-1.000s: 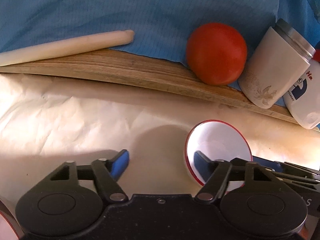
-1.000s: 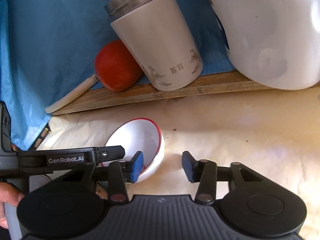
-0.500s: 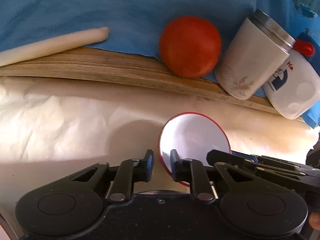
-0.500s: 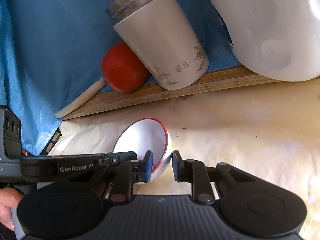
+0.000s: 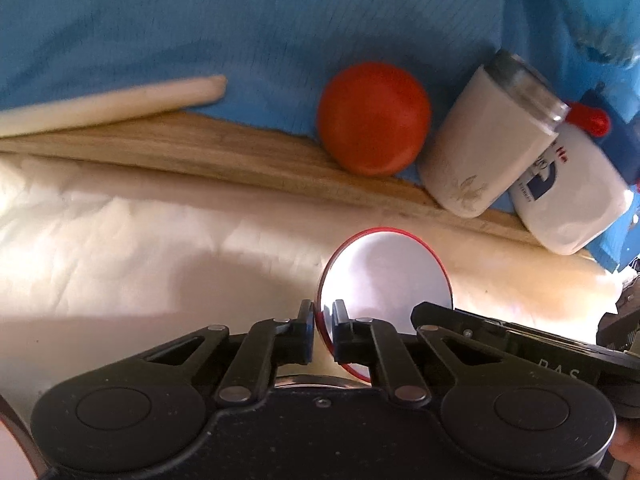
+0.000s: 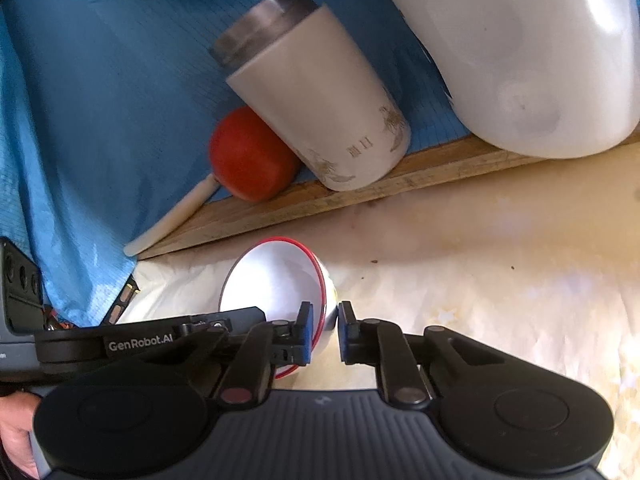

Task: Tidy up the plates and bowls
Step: 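Lift the white bowl with both grippers and carry it over the nested bowls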

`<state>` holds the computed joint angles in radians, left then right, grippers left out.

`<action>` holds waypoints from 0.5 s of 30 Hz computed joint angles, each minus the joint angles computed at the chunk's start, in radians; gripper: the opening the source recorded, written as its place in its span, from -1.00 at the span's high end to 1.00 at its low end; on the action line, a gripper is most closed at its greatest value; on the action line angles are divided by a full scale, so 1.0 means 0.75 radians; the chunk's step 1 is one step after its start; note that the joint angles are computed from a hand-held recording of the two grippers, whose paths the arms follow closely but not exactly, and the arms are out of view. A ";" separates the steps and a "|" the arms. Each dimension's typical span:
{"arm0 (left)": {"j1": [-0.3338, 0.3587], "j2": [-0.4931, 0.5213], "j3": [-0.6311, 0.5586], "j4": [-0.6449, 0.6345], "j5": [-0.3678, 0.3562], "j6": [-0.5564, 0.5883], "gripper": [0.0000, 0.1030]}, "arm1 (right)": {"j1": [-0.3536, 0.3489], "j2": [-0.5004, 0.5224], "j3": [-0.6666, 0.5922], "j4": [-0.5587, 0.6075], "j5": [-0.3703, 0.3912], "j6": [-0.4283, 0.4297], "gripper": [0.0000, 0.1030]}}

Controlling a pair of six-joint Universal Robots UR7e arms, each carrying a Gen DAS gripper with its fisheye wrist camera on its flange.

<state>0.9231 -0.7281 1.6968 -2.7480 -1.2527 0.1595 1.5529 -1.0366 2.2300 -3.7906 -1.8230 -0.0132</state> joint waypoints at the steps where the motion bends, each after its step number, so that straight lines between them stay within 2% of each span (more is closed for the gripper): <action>1: -0.001 -0.011 0.015 -0.023 -0.007 0.006 0.84 | 0.003 0.001 0.002 -0.009 0.001 0.000 0.74; 7: -0.001 -0.099 0.075 -0.049 -0.052 0.010 0.84 | 0.027 -0.004 0.024 -0.075 0.012 -0.030 0.76; 15: 0.023 -0.188 0.106 -0.041 -0.092 -0.003 0.84 | 0.064 -0.014 0.000 0.017 0.052 0.025 0.76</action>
